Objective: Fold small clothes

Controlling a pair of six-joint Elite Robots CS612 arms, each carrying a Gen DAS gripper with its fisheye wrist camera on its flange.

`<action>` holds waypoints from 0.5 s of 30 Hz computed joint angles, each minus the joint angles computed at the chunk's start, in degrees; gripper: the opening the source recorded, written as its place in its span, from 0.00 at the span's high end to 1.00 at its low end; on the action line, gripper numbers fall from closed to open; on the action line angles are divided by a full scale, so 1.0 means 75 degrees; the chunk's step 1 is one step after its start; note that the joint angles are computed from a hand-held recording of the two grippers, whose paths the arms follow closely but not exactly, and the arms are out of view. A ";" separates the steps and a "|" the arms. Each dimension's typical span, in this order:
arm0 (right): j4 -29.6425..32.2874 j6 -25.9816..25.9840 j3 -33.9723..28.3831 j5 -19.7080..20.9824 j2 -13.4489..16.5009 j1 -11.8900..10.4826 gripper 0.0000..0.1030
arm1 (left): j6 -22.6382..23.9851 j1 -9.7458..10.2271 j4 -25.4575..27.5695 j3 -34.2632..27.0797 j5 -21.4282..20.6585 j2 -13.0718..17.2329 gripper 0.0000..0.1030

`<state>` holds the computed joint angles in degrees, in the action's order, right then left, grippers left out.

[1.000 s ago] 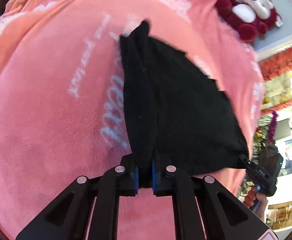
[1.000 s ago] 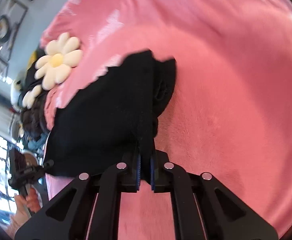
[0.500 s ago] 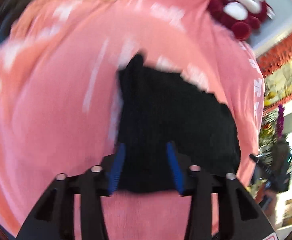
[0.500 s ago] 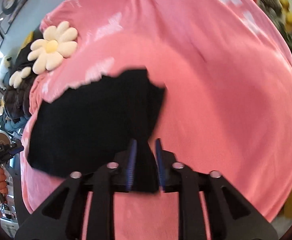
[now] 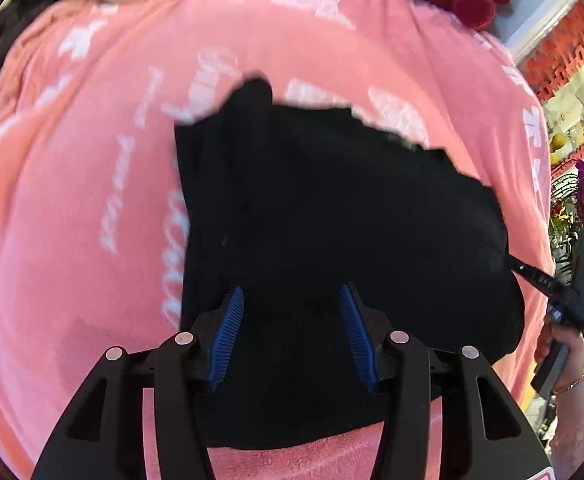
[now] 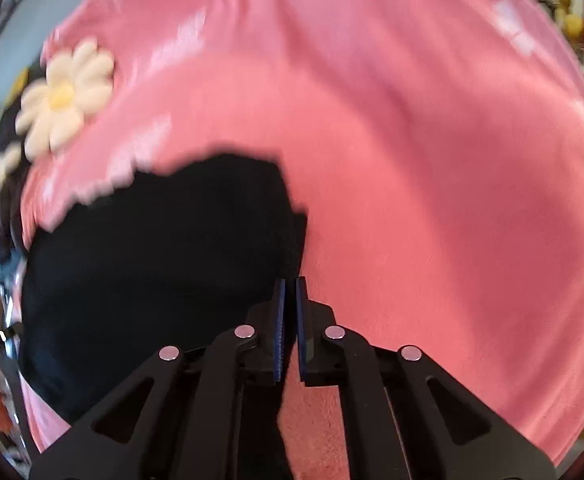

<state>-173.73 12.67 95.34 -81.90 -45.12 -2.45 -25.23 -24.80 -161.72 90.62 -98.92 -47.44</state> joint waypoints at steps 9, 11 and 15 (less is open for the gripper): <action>0.0409 -0.0499 -0.0852 0.0042 0.0185 0.0227 0.93 | -0.0342 0.0005 -0.0637 -0.0435 0.0505 0.0073 0.38; 0.1164 -0.0306 -0.1211 -0.0278 0.0444 0.0223 0.96 | -0.0187 -0.0021 -0.0001 -0.0949 0.0898 0.0358 0.36; 0.0113 0.0298 -0.0598 -0.0048 0.0060 0.0126 0.92 | 0.0176 -0.0034 0.1481 -0.1577 0.1249 0.0661 0.39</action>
<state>-172.89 14.91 90.86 -82.26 -44.67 -1.51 -23.91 -25.06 -150.61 78.80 -89.55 -42.48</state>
